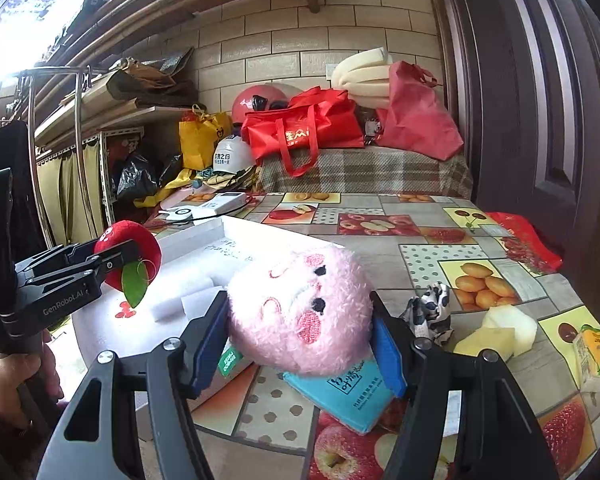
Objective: Organize soft objects
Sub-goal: 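Carry red plush over white tray with left gripper while right gripper carries pink plush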
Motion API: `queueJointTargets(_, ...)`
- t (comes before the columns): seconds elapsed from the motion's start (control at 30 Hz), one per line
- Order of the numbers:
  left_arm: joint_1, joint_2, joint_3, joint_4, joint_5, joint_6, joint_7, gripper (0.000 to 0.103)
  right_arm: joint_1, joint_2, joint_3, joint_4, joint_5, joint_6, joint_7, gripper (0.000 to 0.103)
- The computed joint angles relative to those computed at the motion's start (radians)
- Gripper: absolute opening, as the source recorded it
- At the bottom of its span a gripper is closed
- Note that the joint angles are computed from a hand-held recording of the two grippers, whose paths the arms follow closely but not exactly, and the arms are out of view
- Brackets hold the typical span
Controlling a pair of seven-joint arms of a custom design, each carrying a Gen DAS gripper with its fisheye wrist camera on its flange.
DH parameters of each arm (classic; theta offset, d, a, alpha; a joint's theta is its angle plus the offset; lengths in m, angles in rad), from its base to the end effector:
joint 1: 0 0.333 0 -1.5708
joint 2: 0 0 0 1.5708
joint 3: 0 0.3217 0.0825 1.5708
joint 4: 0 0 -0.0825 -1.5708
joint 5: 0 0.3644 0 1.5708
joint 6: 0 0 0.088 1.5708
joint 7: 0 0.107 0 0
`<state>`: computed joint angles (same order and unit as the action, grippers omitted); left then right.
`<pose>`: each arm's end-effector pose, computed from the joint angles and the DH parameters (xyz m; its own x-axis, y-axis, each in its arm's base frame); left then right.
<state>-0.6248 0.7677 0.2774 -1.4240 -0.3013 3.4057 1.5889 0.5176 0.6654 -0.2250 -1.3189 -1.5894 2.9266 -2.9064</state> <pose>0.6942 -0.2939 0.4227 -0.2564 -0.9657 0.0415 -0.3194 0.0441 -0.9466 0.6745 0.3176 0.4133 0.0607 -0.9980 0.0153 -0.3434 -0.0353 -0.9385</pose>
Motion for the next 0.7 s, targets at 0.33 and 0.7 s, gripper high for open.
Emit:
queueJointTargets(0.33,-0.015,0.025,0.052,0.033,-0.013,-0.028,-0.035,0.042,0.010,0.108,-0.004,0.132,0.237,0.005,-0.269,0.065)
queueJointTargets(0.7,-0.020,0.042,0.096,0.053,0.024,-0.056,-0.115,0.042,0.018,0.224,-0.007,0.290,0.498,-0.013,-0.565,0.066)
